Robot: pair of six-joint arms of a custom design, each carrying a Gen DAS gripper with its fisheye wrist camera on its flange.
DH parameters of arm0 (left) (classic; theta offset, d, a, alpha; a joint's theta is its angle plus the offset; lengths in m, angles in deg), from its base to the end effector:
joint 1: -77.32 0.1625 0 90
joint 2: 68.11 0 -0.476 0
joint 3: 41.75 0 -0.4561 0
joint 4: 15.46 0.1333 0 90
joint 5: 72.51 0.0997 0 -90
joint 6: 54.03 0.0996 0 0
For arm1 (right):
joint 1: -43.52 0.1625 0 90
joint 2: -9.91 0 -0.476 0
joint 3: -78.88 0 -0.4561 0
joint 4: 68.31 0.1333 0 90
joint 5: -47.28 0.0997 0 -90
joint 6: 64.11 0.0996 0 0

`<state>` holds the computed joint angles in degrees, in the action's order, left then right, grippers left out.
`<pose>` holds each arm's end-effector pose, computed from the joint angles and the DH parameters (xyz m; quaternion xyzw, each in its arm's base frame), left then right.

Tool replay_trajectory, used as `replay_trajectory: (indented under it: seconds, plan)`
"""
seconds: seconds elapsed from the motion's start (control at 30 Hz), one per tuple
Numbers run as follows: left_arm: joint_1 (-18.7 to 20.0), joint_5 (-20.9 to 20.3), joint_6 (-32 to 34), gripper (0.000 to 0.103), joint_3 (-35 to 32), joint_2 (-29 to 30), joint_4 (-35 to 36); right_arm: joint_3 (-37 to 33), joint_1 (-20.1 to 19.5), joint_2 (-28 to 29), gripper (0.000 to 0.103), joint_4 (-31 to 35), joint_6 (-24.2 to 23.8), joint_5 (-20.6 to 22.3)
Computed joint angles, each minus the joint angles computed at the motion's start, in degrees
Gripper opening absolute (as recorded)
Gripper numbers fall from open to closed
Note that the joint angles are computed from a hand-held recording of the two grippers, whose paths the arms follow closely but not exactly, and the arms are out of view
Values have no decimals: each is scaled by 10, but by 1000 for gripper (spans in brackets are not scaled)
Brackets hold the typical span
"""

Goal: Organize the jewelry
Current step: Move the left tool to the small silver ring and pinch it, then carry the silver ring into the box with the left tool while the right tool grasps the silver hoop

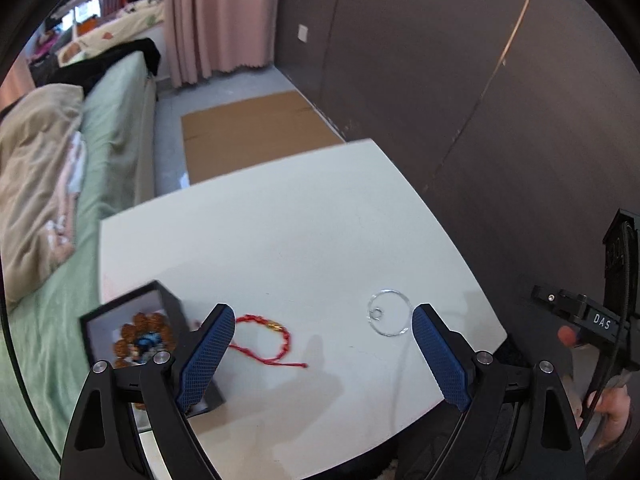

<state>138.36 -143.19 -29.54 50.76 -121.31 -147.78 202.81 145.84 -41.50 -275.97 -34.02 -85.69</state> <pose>-0.2141 -0.7302 0.1661 0.4392 0.8822 -0.0324 0.1666 0.1825 -0.5291 0.1188 -0.2716 -0.8272 0.4553 0.1861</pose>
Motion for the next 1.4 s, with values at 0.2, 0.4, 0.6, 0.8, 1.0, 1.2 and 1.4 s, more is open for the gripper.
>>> replay_trajectory:
  seconds: [0.2, 0.4, 0.6, 0.8, 1.0, 1.2, 1.4]
  plan:
    - [-5, 6, -16, 77, -16, 31, 44, 19, -17, -10, 103, -13, 2, 22]
    - [-3, 14, -51, 53, -38, 69, 100, 39, -26, -18, 99, -35, -7, 34]
    - [-8, 26, -55, 51, -37, 88, 103, 54, -40, -26, 99, -47, -3, 48]
    - [-15, 52, -63, 32, -39, 104, 112, 63, -52, -32, 98, -51, 0, 60]
    - [-24, 91, -62, 23, -28, 110, 109, 68, -56, -38, 90, -40, -2, 66]
    - [-30, 113, -54, 14, -14, 110, 88, 68, -57, -38, 90, -38, 1, 65]
    - [-24, 86, -66, 12, -26, 98, 101, 52, -50, -33, 90, -22, -6, 68]
